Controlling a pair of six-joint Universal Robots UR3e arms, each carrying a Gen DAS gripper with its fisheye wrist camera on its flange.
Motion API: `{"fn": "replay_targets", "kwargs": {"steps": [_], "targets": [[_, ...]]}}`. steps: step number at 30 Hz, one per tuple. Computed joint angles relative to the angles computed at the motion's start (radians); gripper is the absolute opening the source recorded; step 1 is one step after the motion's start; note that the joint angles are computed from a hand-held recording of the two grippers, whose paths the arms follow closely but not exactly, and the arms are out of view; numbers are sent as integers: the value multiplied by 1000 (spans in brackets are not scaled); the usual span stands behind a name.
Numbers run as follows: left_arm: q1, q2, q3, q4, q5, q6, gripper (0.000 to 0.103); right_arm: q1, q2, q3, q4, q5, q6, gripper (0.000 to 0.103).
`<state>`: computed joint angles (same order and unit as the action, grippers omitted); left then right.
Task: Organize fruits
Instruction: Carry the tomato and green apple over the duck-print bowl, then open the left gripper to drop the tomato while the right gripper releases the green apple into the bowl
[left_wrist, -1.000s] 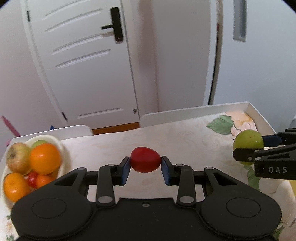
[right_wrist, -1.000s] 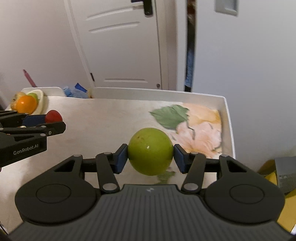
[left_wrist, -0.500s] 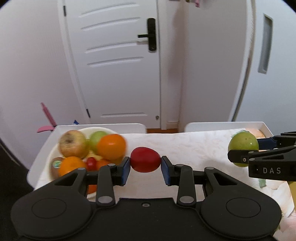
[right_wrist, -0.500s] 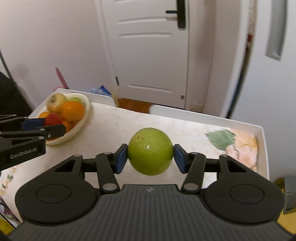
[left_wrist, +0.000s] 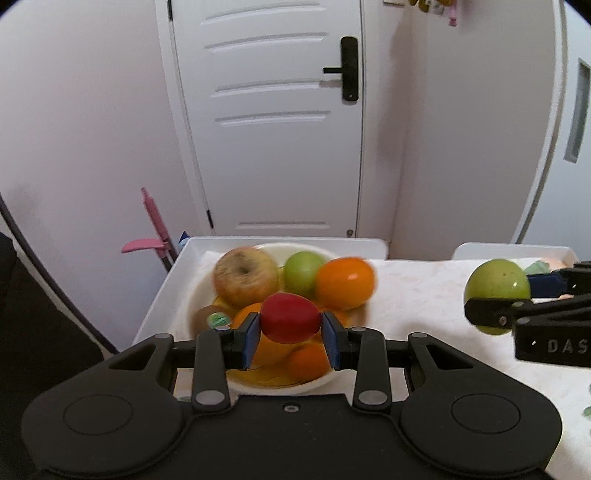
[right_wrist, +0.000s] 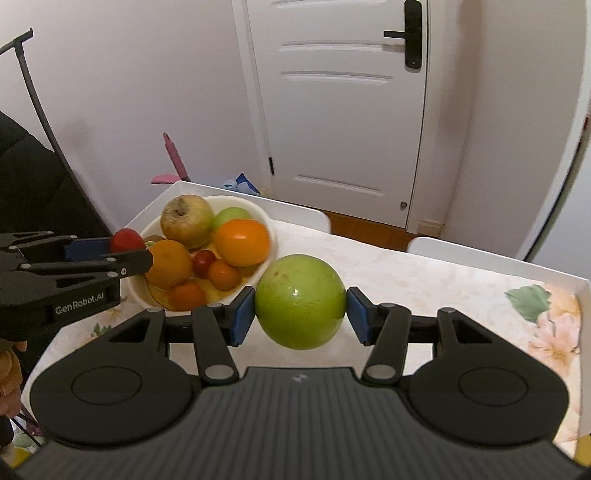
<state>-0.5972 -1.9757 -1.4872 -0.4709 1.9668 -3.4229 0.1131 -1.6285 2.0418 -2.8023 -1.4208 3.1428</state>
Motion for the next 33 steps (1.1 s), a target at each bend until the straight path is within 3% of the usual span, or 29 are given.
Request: {"fn": "replay_targets", "kwargs": {"steps": [8, 19, 20, 21, 23, 33], "targets": [[128, 55, -191, 115, -99, 102, 39, 147, 162, -121, -31, -123, 127, 68], [207, 40, -300, 230, -217, 228, 41, 243, 260, -204, -29, -228, 220, 68], [210, 36, -300, 236, -223, 234, 49, 247, 265, -211, -27, -234, 225, 68], [213, 41, -306, 241, -230, 240, 67, 251, 269, -216, -27, -239, 228, 68], [214, 52, -325, 270, -235, 248, 85, 257, 275, -229, -23, -246, 231, 68], [236, 151, -392, 280, -257, 263, 87, 283, 370, -387, -1, -246, 192, 68]]}}
